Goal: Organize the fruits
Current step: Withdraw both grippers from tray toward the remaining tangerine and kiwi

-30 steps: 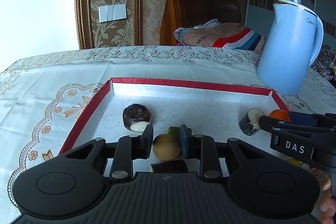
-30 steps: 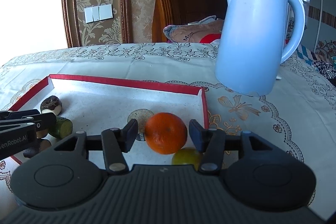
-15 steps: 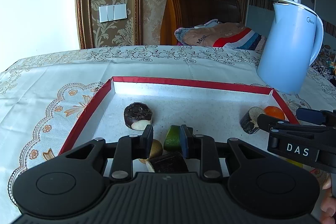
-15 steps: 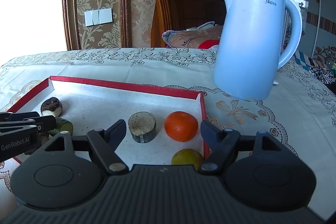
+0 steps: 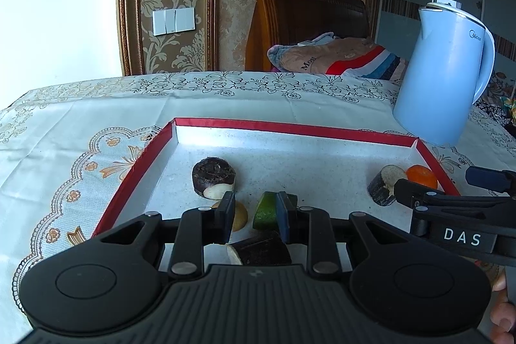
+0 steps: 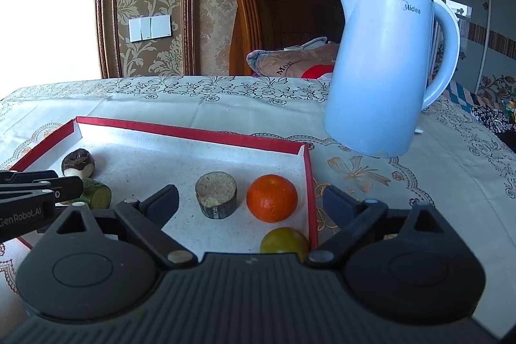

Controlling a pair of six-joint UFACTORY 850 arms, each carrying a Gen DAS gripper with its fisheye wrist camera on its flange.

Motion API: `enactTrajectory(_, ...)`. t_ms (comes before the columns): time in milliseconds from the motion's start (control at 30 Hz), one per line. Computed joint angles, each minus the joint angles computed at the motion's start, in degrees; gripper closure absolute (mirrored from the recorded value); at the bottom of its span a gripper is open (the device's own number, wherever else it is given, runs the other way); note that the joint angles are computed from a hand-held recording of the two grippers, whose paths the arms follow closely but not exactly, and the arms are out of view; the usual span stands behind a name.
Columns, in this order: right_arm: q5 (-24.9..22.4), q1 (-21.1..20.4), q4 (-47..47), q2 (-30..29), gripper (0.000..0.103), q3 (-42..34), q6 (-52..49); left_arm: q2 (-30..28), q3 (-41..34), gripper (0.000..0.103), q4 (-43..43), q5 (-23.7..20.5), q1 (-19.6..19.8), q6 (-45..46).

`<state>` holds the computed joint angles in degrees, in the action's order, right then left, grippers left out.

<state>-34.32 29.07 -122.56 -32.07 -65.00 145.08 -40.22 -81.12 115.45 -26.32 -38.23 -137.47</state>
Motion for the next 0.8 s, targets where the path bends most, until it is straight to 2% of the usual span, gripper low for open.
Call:
enactTrajectory(467, 0.2, -0.1, -1.7, 0.9, 0.000, 1.3, 2.4, 1.5, 2.5, 0.076, 4.0, -1.4, -0.3, -4.3)
enactTrajectory(800, -1.6, 0.0, -4.2, 3.3, 0.000, 4.9, 6.2, 5.0, 8.2, 0.076, 11.8, -3.6, -0.9, -13.9)
